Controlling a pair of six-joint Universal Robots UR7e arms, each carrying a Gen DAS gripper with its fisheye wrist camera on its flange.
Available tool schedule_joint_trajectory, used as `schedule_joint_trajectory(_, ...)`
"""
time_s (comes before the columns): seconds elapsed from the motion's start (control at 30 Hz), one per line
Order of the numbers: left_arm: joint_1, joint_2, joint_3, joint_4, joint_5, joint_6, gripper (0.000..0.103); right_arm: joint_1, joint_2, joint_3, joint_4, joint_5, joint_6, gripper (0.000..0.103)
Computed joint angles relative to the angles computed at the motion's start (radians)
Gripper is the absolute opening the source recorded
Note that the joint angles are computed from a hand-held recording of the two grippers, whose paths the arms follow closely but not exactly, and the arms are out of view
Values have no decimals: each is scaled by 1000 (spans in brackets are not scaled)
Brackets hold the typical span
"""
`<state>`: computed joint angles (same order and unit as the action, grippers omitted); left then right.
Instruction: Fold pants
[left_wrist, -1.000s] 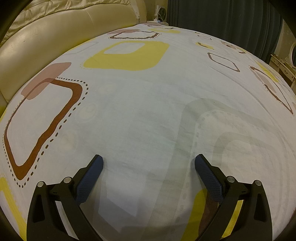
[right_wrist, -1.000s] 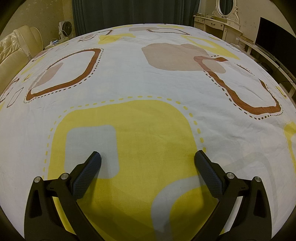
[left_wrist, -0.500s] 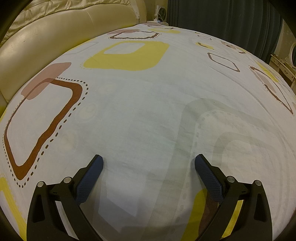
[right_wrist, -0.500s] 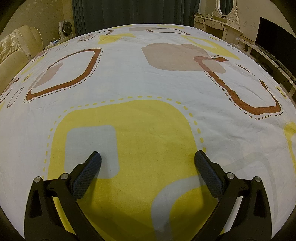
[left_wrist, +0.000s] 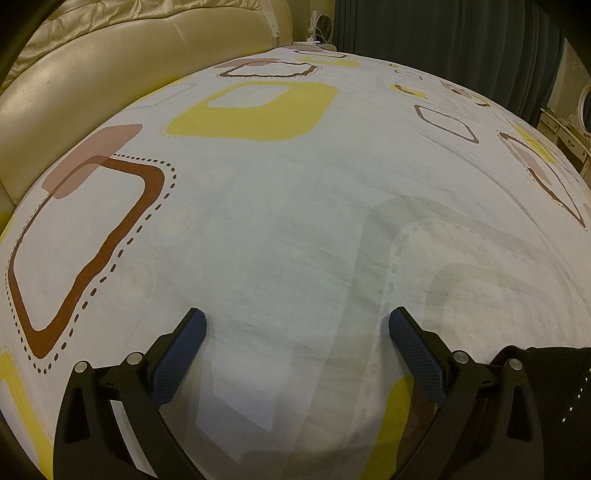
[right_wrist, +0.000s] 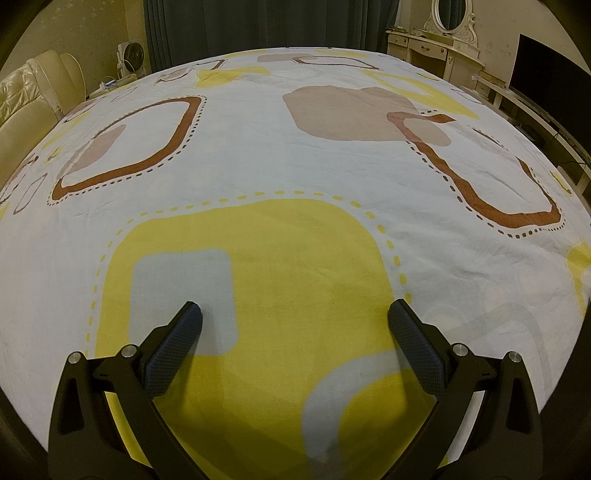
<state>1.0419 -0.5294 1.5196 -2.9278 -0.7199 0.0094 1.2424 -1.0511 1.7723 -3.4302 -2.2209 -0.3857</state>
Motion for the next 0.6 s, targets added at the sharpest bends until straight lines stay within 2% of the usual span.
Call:
schedule_joint_trajectory(0.4,-2,-1,2,-1,4,-1,99,5,7,-9,8,-21,-6,101)
schedule_joint_trajectory(0.47,-2,0,2,2,6,-1,99,12,19,-37,36,-45,-24,101)
schedule_joint_trajectory(0.53,2,-2,-9,14,-1,-18,99,10,19,-72,80,-13,-26,101)
schedule_joint_trajectory(0.57,-3,3,-12,5,24,-20,99,5,12,-89,111,19,-26,101)
schedule_joint_trajectory(0.6,-14,18,-18,-46,91,1,99,4,10,-107,129,40,-33,101)
